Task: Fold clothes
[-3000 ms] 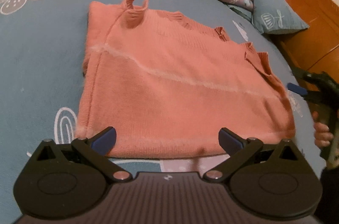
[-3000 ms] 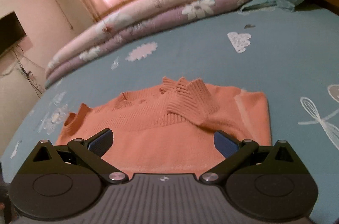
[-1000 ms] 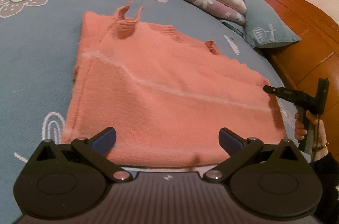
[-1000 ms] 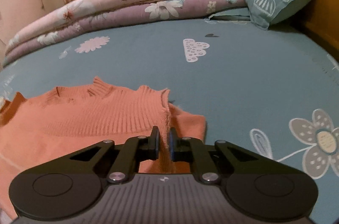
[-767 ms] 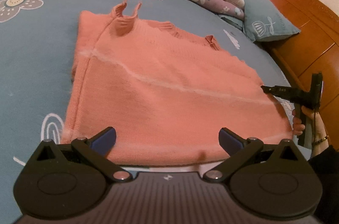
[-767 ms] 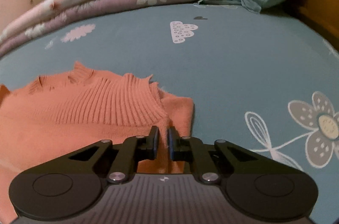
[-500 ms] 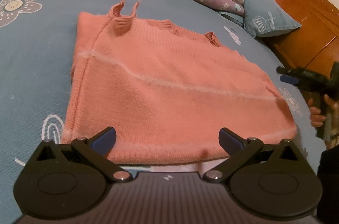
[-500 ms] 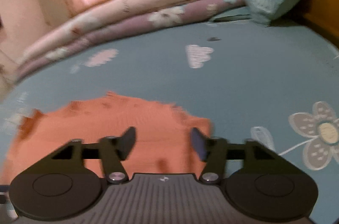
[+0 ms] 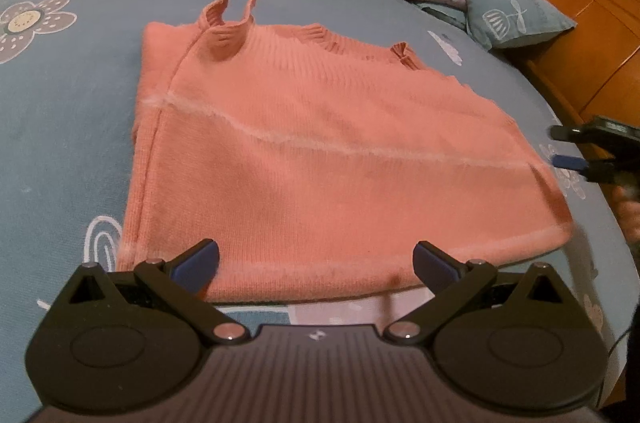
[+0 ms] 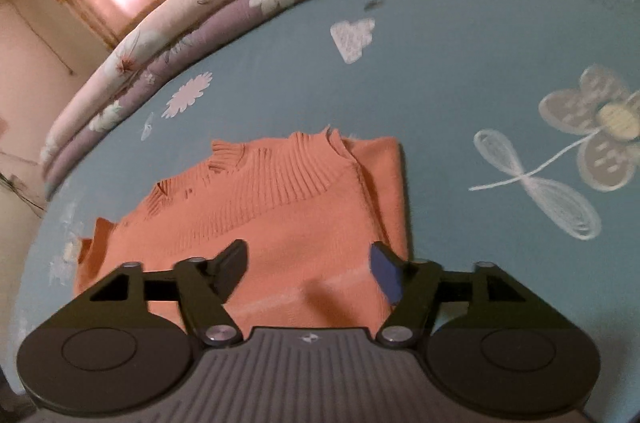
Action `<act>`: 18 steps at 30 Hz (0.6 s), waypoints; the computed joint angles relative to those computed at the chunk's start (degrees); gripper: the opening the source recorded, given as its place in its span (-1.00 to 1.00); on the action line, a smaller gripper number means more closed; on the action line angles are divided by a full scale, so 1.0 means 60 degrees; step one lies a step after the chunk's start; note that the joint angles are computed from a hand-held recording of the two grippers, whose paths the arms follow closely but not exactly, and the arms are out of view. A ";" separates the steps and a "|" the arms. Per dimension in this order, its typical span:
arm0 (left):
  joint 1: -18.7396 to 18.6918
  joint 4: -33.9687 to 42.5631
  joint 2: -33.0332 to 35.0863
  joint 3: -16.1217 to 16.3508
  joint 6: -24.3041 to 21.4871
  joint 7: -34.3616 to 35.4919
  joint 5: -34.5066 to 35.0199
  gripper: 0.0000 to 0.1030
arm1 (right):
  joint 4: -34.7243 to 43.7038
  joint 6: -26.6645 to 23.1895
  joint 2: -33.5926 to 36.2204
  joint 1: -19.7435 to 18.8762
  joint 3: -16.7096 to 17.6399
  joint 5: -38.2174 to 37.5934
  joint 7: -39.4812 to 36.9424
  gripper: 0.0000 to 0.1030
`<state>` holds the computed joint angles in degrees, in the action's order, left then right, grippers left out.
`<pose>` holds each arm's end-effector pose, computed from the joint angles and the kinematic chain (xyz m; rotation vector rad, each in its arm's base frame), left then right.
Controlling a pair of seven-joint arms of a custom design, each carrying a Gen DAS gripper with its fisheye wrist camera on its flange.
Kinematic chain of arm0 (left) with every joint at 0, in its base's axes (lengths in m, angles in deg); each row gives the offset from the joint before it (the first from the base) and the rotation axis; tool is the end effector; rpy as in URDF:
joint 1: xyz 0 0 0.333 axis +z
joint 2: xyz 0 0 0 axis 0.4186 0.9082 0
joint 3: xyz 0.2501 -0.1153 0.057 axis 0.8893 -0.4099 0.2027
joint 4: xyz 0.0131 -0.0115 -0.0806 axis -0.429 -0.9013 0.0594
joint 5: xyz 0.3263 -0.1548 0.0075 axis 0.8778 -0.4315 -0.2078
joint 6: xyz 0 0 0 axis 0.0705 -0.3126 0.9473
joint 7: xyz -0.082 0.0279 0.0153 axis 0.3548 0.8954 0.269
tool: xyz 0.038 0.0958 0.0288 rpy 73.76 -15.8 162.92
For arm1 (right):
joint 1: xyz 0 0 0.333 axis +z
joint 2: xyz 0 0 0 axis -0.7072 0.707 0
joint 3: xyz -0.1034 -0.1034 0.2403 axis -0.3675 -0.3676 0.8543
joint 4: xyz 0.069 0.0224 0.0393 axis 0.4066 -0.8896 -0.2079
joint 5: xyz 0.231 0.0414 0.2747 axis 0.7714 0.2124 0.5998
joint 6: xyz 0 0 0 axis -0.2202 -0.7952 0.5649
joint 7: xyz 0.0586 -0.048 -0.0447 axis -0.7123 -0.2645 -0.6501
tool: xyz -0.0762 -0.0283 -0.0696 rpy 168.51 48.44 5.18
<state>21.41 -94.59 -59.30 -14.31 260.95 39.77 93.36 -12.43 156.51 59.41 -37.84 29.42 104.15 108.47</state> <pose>0.5538 -0.2346 0.3546 -2.0300 1.8556 -1.0195 0.6686 0.1075 0.3890 -1.5422 1.7360 -0.1663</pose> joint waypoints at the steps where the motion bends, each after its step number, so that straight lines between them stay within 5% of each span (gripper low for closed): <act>1: 0.0034 -0.0004 -0.0011 -0.0042 -0.0033 -0.0004 -0.0041 0.99 | -0.0501 0.0274 -0.0363 -0.0021 0.0169 0.0244 -0.0243 0.55; 6: 0.0593 -0.0197 -0.0098 -0.0644 0.0001 0.0254 -0.0579 0.98 | -0.2222 0.1337 -0.1295 -0.0267 0.0873 0.2500 -0.1450 0.55; 11: 0.1278 -0.0423 -0.0112 -0.1345 0.0231 0.0495 -0.1165 0.98 | -0.2517 0.1575 -0.1408 -0.0689 0.1350 0.5726 -0.3376 0.55; 18: 0.0943 -0.0294 -0.0044 -0.0986 0.0205 0.0225 -0.0920 0.98 | -0.2086 0.1604 -0.1069 -0.0035 0.0632 0.5703 -0.3489 0.58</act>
